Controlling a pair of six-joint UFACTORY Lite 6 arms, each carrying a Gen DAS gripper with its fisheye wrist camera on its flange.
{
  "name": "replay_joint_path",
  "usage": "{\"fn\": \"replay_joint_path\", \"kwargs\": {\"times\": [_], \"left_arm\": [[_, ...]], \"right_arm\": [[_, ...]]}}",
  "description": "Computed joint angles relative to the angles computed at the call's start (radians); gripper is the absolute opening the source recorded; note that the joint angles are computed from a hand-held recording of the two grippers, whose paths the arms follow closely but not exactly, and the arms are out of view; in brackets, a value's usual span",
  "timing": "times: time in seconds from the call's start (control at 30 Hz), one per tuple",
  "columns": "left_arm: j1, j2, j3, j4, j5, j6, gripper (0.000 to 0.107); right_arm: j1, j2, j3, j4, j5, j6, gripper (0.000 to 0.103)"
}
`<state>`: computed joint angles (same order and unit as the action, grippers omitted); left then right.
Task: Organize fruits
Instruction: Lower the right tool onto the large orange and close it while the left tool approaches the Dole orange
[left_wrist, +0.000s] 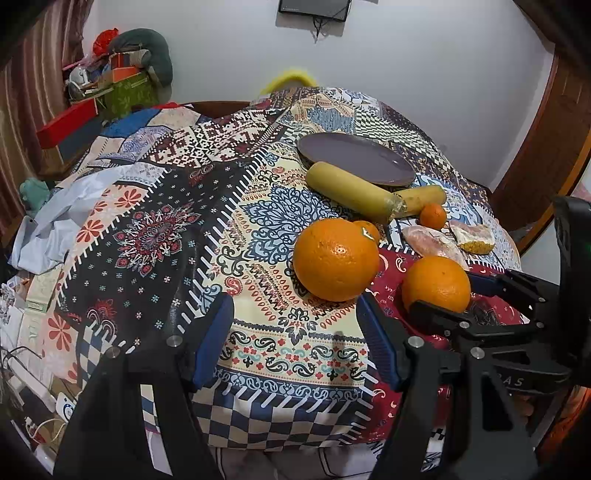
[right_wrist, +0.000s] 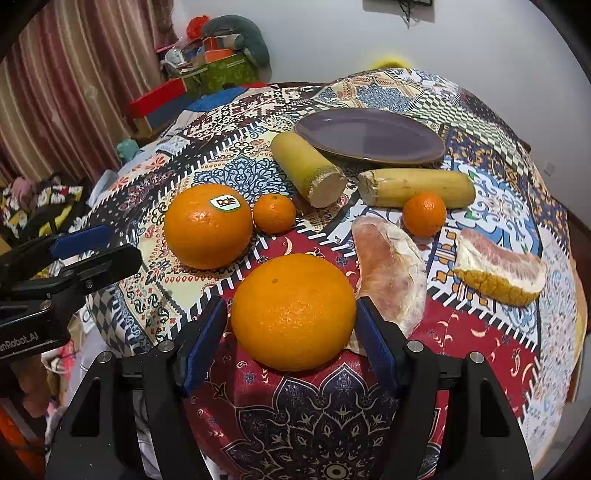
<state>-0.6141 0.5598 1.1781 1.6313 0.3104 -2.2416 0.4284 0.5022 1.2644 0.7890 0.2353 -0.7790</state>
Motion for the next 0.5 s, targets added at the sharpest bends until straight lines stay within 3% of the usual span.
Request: {"fn": "replay_joint_path", "kwargs": {"times": [0.3, 0.5], "left_arm": [[0.011, 0.071, 0.116, -0.177, -0.031, 0.226, 0.069], [0.021, 0.171, 0.27, -0.432, -0.034, 0.521, 0.069]], "right_arm": [[-0.029, -0.047, -0.008, 0.078, 0.0, -0.08, 0.063], [-0.082, -0.09, -0.003, 0.179, -0.011, -0.183, 0.063]]}}
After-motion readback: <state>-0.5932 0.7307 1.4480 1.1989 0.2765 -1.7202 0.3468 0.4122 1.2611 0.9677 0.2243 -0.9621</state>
